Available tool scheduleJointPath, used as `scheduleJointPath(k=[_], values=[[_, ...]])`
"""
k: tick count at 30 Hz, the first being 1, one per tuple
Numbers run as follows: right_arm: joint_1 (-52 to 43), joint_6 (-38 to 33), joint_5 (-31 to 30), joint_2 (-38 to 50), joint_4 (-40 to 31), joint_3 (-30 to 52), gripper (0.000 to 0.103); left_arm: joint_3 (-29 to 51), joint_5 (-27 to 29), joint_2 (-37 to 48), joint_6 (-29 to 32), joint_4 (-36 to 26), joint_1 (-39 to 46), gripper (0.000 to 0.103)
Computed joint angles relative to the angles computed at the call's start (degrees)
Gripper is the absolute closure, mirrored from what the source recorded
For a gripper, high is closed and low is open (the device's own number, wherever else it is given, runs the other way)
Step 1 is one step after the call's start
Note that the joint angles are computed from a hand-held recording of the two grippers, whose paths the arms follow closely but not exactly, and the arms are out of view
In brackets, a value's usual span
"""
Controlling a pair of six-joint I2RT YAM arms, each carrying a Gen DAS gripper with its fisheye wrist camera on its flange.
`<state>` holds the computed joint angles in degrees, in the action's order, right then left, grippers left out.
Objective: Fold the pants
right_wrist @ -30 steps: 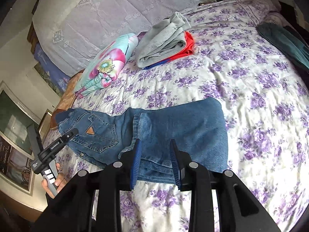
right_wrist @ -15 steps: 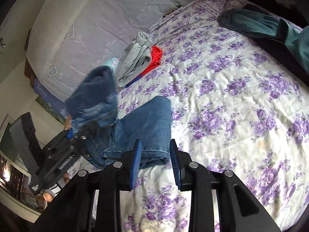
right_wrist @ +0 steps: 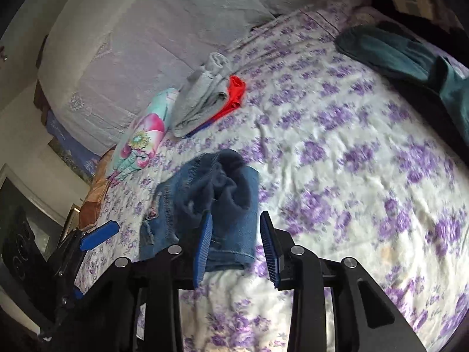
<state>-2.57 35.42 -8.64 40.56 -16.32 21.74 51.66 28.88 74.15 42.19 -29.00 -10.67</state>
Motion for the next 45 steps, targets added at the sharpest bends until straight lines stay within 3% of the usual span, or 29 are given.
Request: scheduleJointPath(k=[3,8,10,11,12,13,15,20,22,23,24,26,28,31,37,40,43,45], values=[[2.75,-2.08,-1.57,7.85,3.68,5.72,0.067,10.75,7.87,6.89,-2.68,-7.48,9.47,0.005],[8.44,-4.95,0.24,20.94,7.29,12.53,0.069,29.54,14.51,22.78,-7.22,-19.83,17.95,0.006],[11.35,-5.49,7.39,26.71,4.32,14.71,0.077,33.01,14.86,26.51,-9.03,-20.68,19.16,0.012],[11.8,-4.12,10.63,30.46,3.41,14.94,0.09,34.29,14.65,27.87,-9.25,-21.12,19.53,0.021],[10.9,-3.48,10.63,32.59,4.95,13.53,0.091,35.94,14.5,29.56,-8.8,-22.44,20.01,0.03],[9.14,-3.46,8.75,34.44,7.54,11.46,0.091,37.22,14.7,30.92,-8.35,-23.69,20.31,0.032],[7.99,-3.96,7.16,32.96,9.31,9.16,0.091,38.34,15.11,32.69,-7.81,-24.93,20.22,0.039],[12.25,-5.31,12.0,30.06,-5.1,18.39,0.085,35.62,18.15,32.97,-2.58,-28.02,18.92,0.043],[14.22,-6.08,12.89,30.59,-8.52,23.94,0.085,32.02,18.63,32.53,0.27,-28.14,17.88,0.049],[14.82,-6.61,12.56,32.06,-10.1,27.31,0.085,30.14,17.49,32.67,0.3,-26.79,16.95,0.059],[15.42,-7.36,11.52,34.62,-11.44,31.32,0.085,28.78,15.91,33.64,0.18,-25.66,15.95,0.069],[16.32,-9.82,8.16,41.87,-13.87,40.33,0.085,26.16,13.48,36.04,-1.61,-21.84,14.79,0.079],[17.05,-12.19,3.85,51.75,-17.58,51.54,0.085,24.07,14.1,36.21,-1.61,-19.06,15.36,0.082],[18.38,-13.81,0.78,66.15,-25.43,68.84,0.085,24.33,14.38,36.39,-0.87,-19.86,16.06,0.087],[19.81,-14.67,6.82,89.52,-40.52,94.61,0.09,25.57,14.72,37.37,-0.73,-20.43,16.32,0.089],[18.77,-15.12,5.58,93.89,-39.31,95.29,0.091,24.16,13.24,36.75,-3.62,-15.86,15.75,0.089],[19.35,-15.38,5.8,91.8,-40.16,94.48,0.086,28.06,14.26,39.58,-2.09,-20.68,16.07,0.089],[19.5,-15.75,5.52,86.17,-38.42,89.16,0.071,30.32,14.84,40.51,0.55,-24.55,16.93,0.089]])
